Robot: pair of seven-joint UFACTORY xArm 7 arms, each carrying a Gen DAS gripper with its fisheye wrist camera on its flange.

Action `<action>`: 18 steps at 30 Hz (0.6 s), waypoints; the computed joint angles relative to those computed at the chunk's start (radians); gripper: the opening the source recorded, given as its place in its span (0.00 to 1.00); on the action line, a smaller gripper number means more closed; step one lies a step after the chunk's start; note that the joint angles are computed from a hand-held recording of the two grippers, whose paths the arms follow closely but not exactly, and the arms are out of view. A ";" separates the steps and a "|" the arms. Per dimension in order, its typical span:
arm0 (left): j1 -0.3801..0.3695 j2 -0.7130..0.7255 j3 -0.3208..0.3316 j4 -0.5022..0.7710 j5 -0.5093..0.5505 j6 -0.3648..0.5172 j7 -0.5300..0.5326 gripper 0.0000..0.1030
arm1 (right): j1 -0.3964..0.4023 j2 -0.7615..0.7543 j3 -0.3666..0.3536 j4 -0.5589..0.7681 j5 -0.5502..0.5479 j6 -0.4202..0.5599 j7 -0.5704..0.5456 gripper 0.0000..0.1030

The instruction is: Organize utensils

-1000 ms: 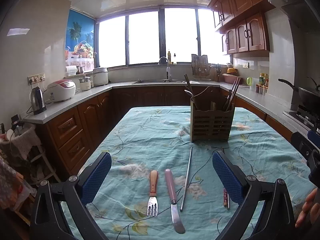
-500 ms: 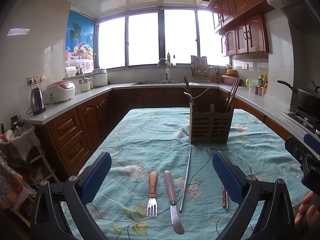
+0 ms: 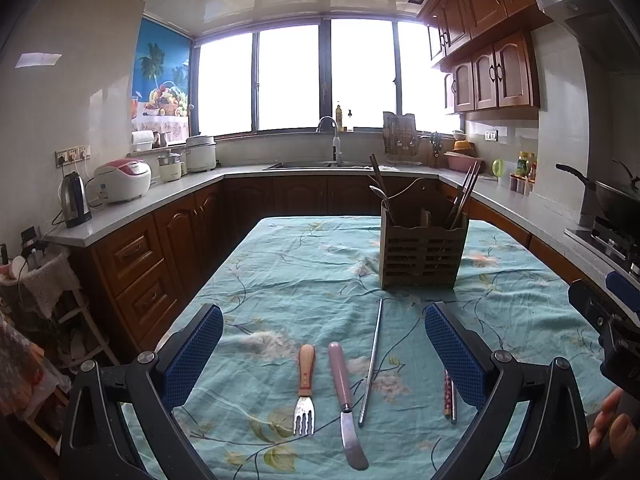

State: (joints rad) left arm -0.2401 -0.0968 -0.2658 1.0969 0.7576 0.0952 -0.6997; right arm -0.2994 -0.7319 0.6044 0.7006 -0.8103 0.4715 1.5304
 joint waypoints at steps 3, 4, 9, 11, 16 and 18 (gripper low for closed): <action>0.001 0.000 0.000 0.001 0.004 -0.001 -0.002 0.99 | 0.003 0.001 0.000 0.002 0.001 0.004 0.000 1.00; -0.001 -0.001 0.002 0.000 -0.002 -0.001 0.003 0.99 | 0.004 0.001 -0.002 0.001 -0.001 0.002 0.001 1.00; -0.002 -0.005 -0.002 -0.003 -0.001 0.006 0.005 0.99 | 0.007 0.004 -0.003 0.003 -0.002 0.006 0.003 1.00; -0.001 -0.005 -0.004 -0.002 0.003 0.010 0.002 0.99 | 0.007 0.006 -0.005 0.003 -0.004 0.003 0.005 1.00; 0.003 -0.005 -0.009 0.002 0.029 0.017 -0.021 0.99 | 0.011 0.007 -0.007 0.003 -0.006 0.007 0.006 1.00; -0.002 -0.005 -0.005 0.001 0.020 0.016 -0.012 0.99 | 0.011 0.007 -0.008 0.002 -0.009 0.003 0.009 1.00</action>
